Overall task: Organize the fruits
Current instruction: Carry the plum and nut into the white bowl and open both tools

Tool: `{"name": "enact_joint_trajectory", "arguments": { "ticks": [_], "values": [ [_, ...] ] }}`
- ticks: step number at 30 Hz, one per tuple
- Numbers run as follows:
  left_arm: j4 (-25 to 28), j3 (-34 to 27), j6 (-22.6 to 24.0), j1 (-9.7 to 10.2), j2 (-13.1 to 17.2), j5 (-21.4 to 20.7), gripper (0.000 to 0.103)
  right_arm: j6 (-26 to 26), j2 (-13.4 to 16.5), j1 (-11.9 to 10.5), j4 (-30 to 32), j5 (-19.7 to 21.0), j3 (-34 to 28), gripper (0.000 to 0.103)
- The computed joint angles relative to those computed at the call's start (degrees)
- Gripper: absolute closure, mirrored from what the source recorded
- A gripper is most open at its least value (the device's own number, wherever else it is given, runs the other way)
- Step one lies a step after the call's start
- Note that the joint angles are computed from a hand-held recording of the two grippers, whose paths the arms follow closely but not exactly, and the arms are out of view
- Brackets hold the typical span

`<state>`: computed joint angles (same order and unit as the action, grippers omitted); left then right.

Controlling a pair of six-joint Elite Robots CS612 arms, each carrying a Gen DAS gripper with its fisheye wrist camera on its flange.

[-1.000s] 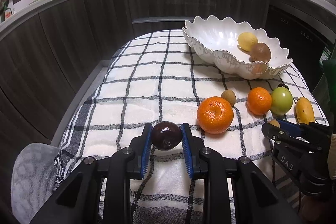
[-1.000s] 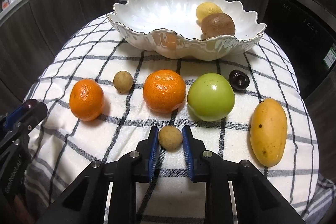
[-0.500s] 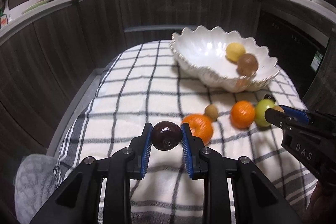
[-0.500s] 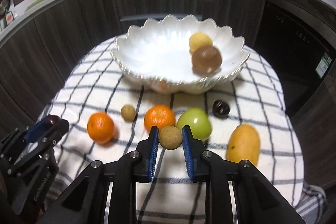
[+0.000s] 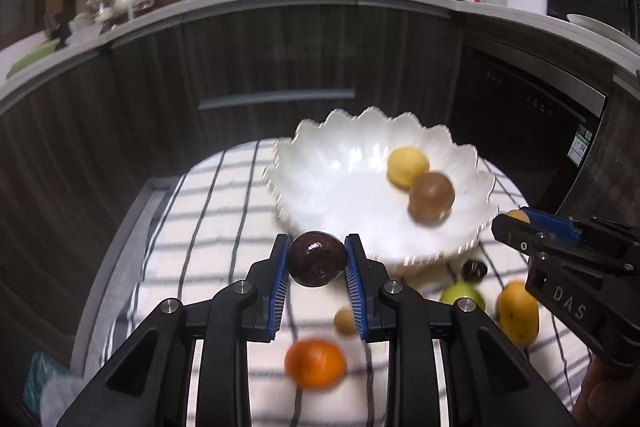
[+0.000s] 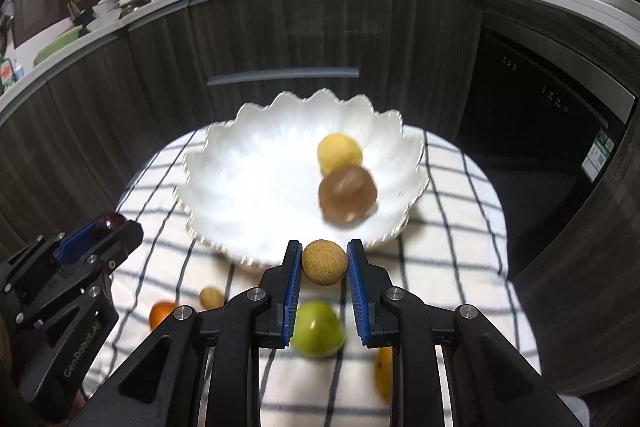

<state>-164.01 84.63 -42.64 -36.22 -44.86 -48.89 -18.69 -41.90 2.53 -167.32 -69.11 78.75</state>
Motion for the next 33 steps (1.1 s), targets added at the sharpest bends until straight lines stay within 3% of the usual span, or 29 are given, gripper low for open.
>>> {"name": "enact_joint_trajectory", "arguments": {
  "ticks": [13, 28, 30, 32, 33],
  "values": [
    [1.05, -10.65, 7.58, 3.89, 5.81, -6.62, 0.075, 1.04, 5.31, 0.96, 6.38, -2.64, -10.33, 0.079],
    [8.56, -15.22, 6.97, 5.91, 8.63, -10.43, 0.074, 0.16, 8.61, 1.9, 15.41, -5.84, -15.67, 0.078],
    [9.18, -15.24, 7.08, 5.84, 8.6, -10.02, 0.066, 0.42, 8.65, 1.91, 15.06, -5.9, -15.69, 0.073],
    [9.31, -15.13, 7.33, 5.55, 8.51, -8.14, 0.051, 0.58, 8.55, 2.02, 13.76, -6.81, -15.4, 0.046],
    [9.09, -14.94, 7.34, 5.43, 8.39, -7.25, 0.039, 0.83, 8.41, 2.06, 12.76, -7.38, -15.1, 0.039]
  ]
}}
